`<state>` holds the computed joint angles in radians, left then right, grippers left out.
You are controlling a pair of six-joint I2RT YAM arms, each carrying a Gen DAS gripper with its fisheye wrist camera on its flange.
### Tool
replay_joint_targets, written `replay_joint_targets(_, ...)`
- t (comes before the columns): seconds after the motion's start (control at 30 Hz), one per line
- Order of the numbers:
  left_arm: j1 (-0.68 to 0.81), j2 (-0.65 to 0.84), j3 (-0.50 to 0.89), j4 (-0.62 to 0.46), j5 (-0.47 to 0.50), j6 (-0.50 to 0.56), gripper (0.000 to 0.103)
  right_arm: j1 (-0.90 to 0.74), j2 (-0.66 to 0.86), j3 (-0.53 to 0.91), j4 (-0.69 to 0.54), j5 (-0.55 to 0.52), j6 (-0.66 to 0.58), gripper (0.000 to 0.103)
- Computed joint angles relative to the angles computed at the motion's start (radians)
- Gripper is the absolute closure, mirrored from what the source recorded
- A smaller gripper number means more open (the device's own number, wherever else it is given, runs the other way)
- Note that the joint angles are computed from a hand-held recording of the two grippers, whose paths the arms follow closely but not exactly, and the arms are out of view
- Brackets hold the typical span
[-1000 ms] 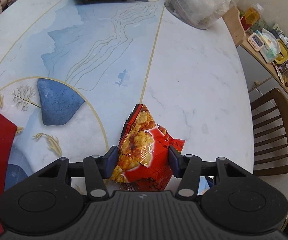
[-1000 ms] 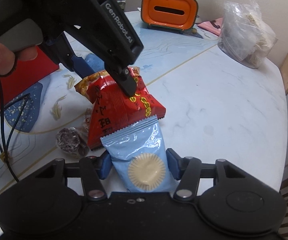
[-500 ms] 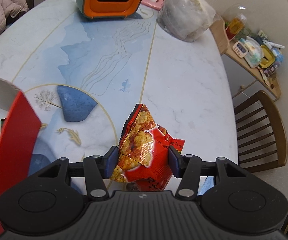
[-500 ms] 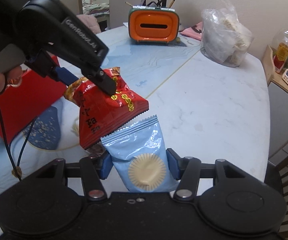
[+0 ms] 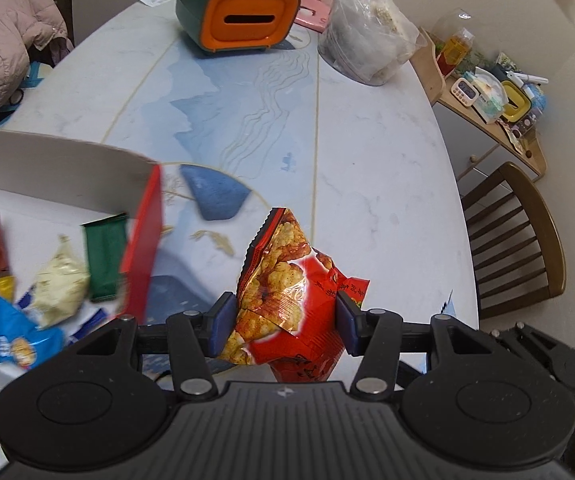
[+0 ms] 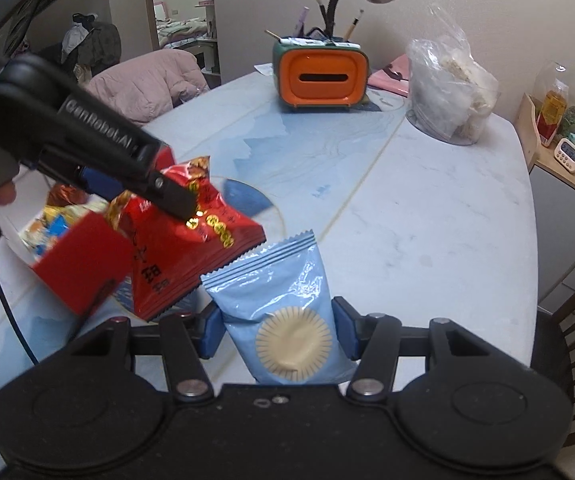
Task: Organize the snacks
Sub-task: 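Carry the chip bag and biscuit packet into the box with both tools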
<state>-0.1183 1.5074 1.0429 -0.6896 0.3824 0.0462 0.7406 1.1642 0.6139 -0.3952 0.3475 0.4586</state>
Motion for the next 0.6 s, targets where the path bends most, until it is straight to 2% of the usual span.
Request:
replay_joint_targets(0.27, 0.244, -0.024, 0.047, -0.158, 0.093, 0.239, 0.051, 0.16, 0.155, 0.166, -0.036, 0.068, 0.13, 0.049)
replay_joint_targets(0.6, 0.527, 0.086, 0.194, -0.286, 0.159, 0.475, 0.051, 0.266, 0.42, 0.422, -0.037, 0.112, 0.161, 0.049)
